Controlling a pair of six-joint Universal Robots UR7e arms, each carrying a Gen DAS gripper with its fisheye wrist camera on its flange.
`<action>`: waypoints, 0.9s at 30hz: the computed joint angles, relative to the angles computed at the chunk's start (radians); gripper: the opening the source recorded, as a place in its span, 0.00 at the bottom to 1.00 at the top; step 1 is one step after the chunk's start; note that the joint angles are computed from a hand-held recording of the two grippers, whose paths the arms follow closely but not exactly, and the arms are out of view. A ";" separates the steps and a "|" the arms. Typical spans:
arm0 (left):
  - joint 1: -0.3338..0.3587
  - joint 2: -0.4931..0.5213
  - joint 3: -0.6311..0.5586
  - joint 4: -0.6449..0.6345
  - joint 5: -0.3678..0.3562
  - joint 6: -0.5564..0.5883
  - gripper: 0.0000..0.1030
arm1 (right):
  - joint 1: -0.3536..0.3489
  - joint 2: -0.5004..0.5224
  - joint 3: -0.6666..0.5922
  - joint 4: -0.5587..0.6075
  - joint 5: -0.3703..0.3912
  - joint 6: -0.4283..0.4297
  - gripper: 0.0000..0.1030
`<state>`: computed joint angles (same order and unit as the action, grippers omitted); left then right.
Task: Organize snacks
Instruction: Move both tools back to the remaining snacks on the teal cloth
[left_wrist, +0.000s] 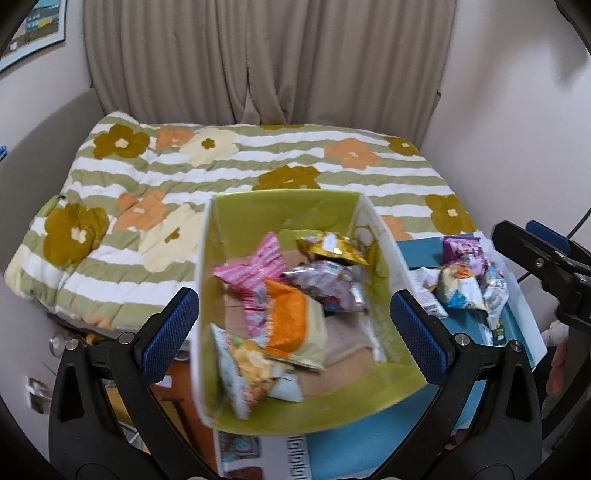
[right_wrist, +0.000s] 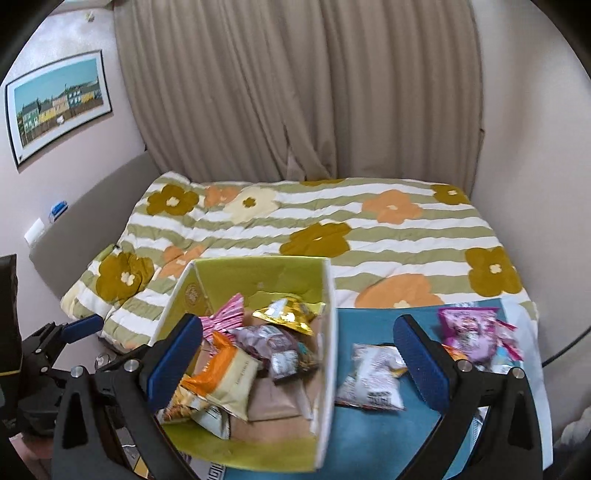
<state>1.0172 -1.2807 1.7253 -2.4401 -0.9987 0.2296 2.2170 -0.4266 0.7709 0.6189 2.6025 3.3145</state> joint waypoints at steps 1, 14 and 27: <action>-0.010 -0.002 0.012 -0.005 0.001 -0.009 0.99 | 0.003 -0.035 0.057 -0.028 0.004 0.004 1.00; -0.207 0.062 0.196 -0.080 0.011 -0.235 0.99 | -0.016 -0.421 0.613 -0.208 0.117 0.037 1.00; -0.251 0.328 0.148 -0.126 -0.018 -0.480 0.99 | -0.222 -0.736 0.928 -0.269 -0.046 0.084 1.00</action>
<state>0.7660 -0.9525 1.8731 -2.5657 -1.0170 -0.2505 1.9947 -1.1624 1.6985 0.3498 2.5562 3.3982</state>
